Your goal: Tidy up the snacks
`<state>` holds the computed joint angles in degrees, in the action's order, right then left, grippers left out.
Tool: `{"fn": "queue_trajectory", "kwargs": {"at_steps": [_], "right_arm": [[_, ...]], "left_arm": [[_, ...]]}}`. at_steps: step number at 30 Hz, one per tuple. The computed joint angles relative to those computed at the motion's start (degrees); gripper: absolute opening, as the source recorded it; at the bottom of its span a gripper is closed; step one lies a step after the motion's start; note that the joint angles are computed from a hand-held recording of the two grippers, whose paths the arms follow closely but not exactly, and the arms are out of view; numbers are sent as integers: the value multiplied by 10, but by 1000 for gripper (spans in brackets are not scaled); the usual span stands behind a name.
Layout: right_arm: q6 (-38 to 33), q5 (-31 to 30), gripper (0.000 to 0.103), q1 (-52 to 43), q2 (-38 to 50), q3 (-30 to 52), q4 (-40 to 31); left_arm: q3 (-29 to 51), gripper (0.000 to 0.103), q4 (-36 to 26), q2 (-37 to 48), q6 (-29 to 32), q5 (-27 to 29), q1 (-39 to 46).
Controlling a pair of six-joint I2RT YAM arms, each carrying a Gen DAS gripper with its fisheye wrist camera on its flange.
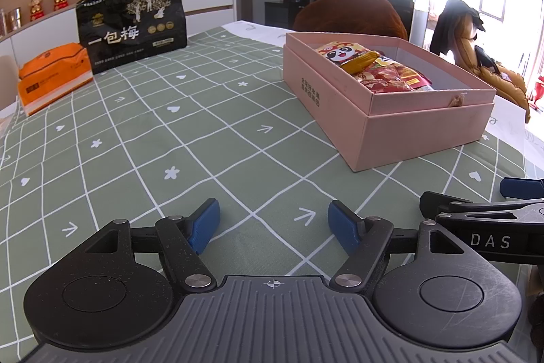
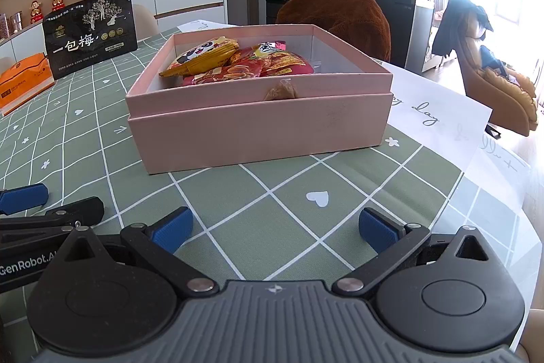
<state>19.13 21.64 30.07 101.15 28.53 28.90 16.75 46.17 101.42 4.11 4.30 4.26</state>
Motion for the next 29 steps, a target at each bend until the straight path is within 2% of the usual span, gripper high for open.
{"fn": "queue_trajectory", "kwargs": {"at_steps": [29], "right_arm": [[1, 1, 103, 1, 0, 0, 0]], "left_arm": [[-1, 75, 1, -2, -1, -3, 0]]}}
